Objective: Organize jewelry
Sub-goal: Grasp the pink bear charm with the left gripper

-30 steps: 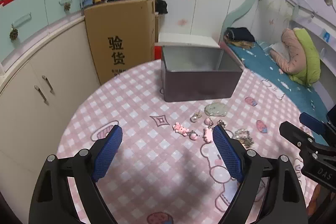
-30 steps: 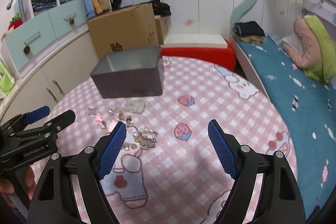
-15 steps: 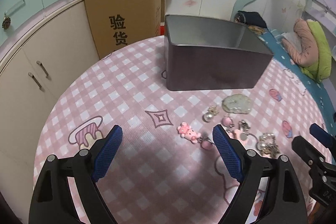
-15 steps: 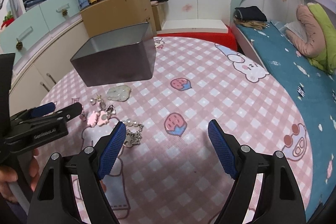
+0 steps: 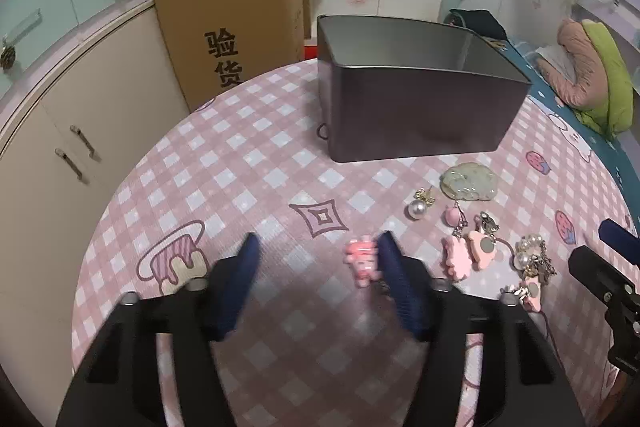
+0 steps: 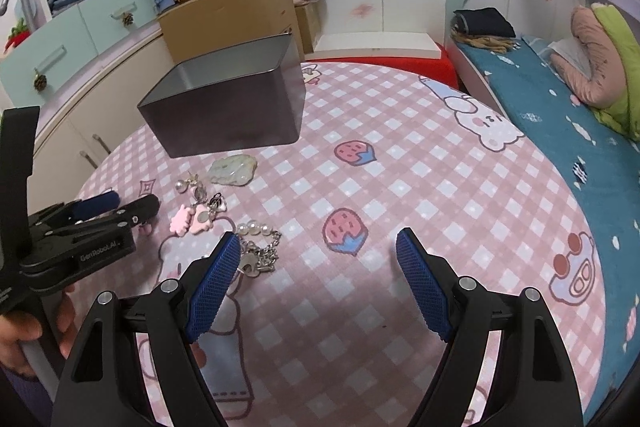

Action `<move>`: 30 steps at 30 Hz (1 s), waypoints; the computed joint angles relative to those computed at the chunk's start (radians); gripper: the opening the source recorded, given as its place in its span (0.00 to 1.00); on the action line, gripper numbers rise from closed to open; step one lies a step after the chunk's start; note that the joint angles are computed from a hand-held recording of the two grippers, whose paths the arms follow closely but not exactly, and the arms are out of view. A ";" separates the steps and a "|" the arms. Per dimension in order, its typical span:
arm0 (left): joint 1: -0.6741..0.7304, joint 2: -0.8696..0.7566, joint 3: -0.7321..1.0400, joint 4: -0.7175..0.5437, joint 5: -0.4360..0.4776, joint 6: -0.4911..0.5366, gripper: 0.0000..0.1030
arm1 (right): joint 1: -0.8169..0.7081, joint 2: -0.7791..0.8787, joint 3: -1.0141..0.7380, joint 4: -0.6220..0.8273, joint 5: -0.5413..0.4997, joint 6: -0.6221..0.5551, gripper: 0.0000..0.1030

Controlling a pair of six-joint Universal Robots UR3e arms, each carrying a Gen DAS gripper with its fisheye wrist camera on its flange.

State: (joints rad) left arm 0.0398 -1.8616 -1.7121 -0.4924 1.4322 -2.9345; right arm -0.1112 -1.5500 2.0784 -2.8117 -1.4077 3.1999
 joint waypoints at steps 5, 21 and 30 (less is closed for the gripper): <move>0.000 0.033 -0.030 -0.005 -0.010 0.039 0.16 | 0.020 -0.008 0.010 -0.002 -0.016 0.006 0.76; 0.108 0.214 -0.165 -0.126 -0.171 0.120 0.13 | 0.114 -0.003 0.002 0.032 -0.058 0.008 0.75; 0.136 0.260 -0.187 -0.158 -0.208 0.142 0.13 | 0.165 0.042 -0.056 0.072 -0.034 0.007 0.49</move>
